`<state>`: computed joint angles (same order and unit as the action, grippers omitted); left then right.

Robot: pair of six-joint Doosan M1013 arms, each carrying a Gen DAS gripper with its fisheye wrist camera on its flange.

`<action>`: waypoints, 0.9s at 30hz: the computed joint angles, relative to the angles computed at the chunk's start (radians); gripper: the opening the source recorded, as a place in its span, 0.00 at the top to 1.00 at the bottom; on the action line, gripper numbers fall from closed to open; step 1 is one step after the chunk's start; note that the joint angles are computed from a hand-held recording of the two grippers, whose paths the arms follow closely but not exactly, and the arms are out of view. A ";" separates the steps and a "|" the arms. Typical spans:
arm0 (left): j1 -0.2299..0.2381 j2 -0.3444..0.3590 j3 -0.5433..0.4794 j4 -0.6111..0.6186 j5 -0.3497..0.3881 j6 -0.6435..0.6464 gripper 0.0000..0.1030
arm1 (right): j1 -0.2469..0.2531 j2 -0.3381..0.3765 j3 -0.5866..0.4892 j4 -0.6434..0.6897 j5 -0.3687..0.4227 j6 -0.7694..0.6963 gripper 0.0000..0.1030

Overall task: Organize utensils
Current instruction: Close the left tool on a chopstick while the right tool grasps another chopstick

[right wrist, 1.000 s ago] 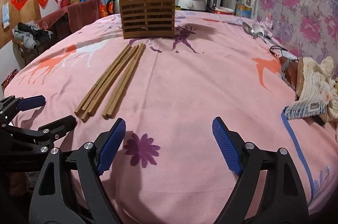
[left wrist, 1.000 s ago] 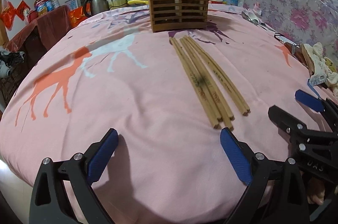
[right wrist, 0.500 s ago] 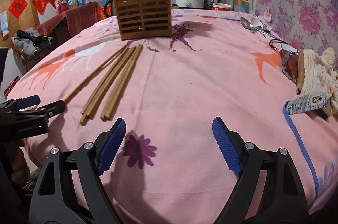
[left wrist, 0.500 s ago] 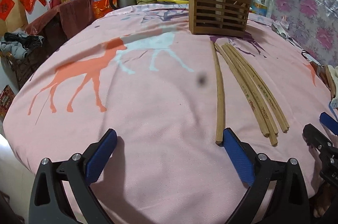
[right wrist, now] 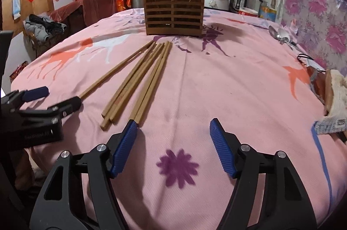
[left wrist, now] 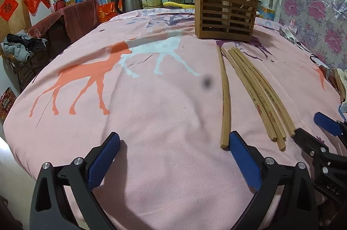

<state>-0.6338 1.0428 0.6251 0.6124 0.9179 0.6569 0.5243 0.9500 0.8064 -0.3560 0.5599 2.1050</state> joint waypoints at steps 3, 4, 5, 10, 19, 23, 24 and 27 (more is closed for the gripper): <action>0.000 0.000 0.001 0.001 -0.001 -0.001 0.04 | 0.003 0.008 -0.014 0.003 0.003 -0.004 0.35; 0.000 0.000 0.001 0.001 -0.001 -0.001 0.04 | 0.003 0.007 -0.011 -0.001 0.000 -0.002 0.37; 0.000 0.000 0.001 0.001 -0.001 -0.001 0.04 | 0.003 0.005 -0.008 -0.012 0.000 0.011 0.39; 0.000 0.000 0.001 0.000 0.000 0.001 0.04 | -0.016 0.009 -0.023 -0.009 0.034 0.084 0.71; 0.000 0.001 -0.007 -0.015 0.007 0.007 0.06 | -0.021 0.001 -0.004 0.053 -0.010 0.040 0.69; -0.001 0.001 -0.008 -0.031 -0.014 0.039 0.16 | -0.012 0.004 -0.007 -0.007 -0.004 0.070 0.69; -0.001 0.001 -0.008 -0.037 -0.021 0.048 0.18 | -0.011 0.003 -0.005 -0.018 -0.004 0.076 0.69; -0.002 0.002 -0.012 -0.049 -0.034 0.066 0.25 | -0.011 0.003 -0.003 -0.023 -0.006 0.080 0.69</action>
